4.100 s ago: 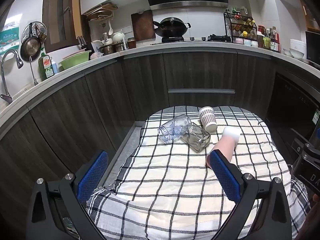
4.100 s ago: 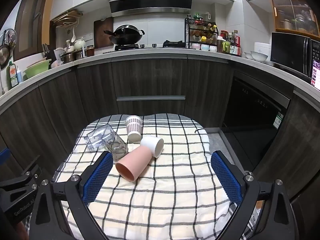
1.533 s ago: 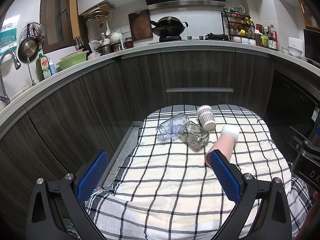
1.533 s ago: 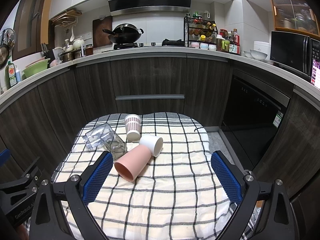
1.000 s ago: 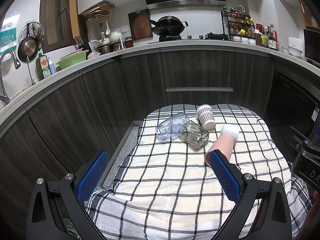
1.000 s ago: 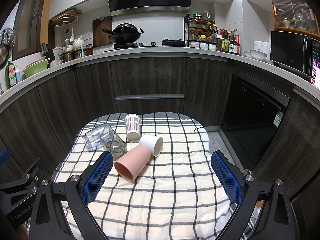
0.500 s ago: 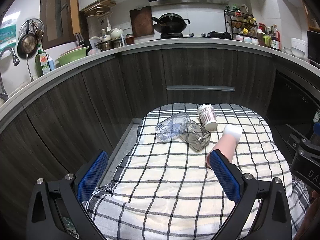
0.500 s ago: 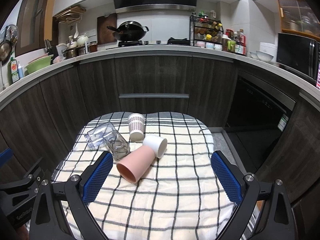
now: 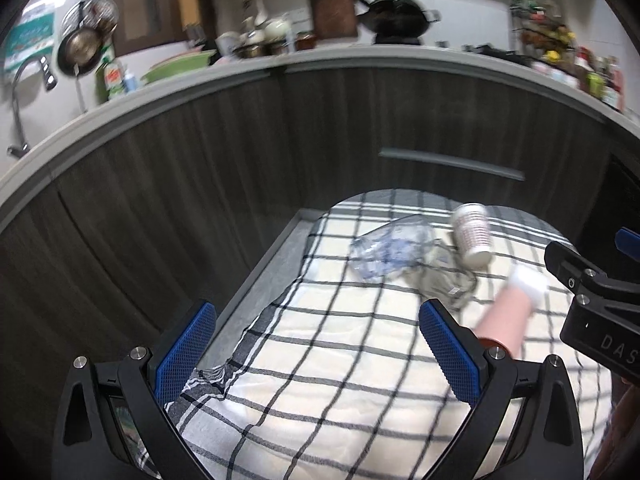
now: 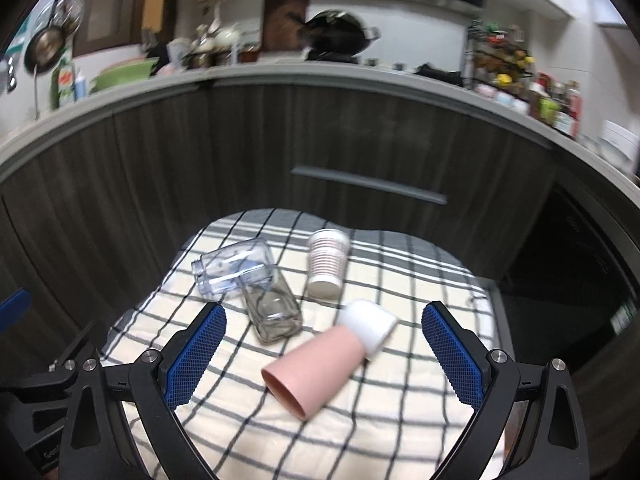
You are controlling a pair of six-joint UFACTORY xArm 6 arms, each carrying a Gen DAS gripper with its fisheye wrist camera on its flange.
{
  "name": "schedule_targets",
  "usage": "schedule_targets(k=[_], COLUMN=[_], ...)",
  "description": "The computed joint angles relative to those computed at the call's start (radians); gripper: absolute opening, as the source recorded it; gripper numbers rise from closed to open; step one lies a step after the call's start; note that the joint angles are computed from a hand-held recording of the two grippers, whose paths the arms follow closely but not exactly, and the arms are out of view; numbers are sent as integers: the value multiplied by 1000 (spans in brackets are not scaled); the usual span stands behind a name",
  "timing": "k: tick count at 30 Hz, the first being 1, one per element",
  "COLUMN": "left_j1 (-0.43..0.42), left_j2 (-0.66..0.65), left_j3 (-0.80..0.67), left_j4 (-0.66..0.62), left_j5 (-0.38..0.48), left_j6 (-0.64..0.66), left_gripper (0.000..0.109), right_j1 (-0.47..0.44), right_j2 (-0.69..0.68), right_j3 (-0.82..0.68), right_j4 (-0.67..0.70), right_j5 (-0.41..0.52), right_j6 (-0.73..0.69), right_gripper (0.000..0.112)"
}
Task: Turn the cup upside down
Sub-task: 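Move the right gripper to the grey glass cup lying down and grasp it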
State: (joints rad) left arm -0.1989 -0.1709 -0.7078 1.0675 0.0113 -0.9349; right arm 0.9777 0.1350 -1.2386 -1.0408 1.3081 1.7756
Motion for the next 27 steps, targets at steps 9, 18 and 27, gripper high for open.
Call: schedule_targets(k=[9, 18, 27], left_j1=[-11, -36, -52], left_j2=[185, 354, 468], left_j3=[-151, -288, -385], left_j4=[107, 55, -27], left_j5=[41, 128, 156], left_j6=[-159, -143, -71], left_gripper=[103, 103, 103], right_j1=[-243, -358, -416], right_j2=[102, 283, 399], right_j3=[-57, -189, -283], right_j4=[123, 312, 476], right_j5=[-336, -455, -483], right_j6=[-300, -533, -724], right_gripper=[99, 98, 88])
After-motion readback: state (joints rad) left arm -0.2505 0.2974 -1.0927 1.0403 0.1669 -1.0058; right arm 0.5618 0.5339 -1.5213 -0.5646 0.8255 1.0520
